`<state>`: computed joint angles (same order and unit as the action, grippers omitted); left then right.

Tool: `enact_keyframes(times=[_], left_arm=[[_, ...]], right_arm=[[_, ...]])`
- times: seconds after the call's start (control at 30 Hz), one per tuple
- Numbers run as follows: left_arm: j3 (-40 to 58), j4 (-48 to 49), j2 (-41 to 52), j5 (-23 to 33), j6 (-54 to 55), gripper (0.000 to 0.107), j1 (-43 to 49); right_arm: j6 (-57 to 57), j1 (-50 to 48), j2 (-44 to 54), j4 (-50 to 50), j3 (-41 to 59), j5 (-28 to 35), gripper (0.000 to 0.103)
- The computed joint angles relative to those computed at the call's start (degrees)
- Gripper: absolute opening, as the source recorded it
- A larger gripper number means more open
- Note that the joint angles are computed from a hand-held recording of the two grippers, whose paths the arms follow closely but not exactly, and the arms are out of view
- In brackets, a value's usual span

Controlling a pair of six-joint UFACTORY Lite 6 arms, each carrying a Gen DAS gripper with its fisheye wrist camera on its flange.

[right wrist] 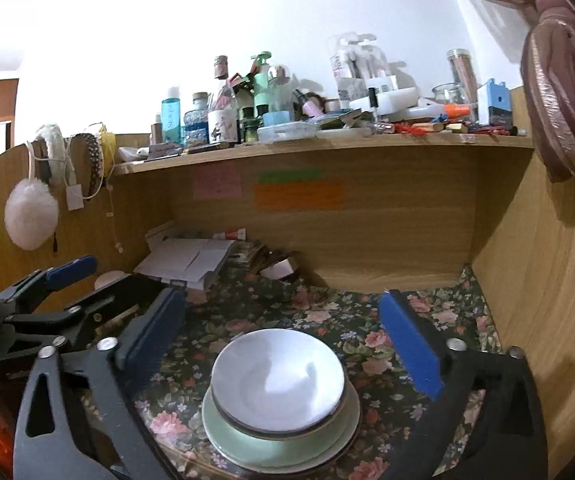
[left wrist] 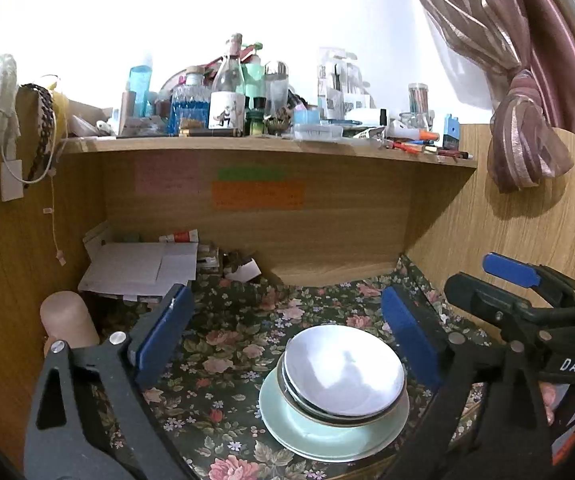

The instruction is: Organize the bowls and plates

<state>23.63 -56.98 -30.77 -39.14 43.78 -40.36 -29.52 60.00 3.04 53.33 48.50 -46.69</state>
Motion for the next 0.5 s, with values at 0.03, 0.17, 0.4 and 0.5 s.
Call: enact_keyframes(times=[0.03,0.17,0.4,0.5], left_arm=[[-0.5,-0.3,-0.3,-1.3,0.2,0.100,-0.9],[-1.0,0.0,-0.1,-2.5,-0.4,0.102,-1.8],[-1.1,1.9,0.4,-1.8,-2.3,0.102,-1.1],[-1.1,2.4,0.6,-1.8,-2.9,0.102,-0.8]], right_arm=[[0.4,0.1,0.0,-0.1,-0.4,-0.6,0.103],[1.8,-0.1,-0.9,-1.1,-1.8,-0.7,0.103],[3.1,-0.5,-1.8,-2.1,-3.0,-0.7,0.103],[3.1,-0.5,-1.7,-2.1,-3.0,-0.8,0.103]])
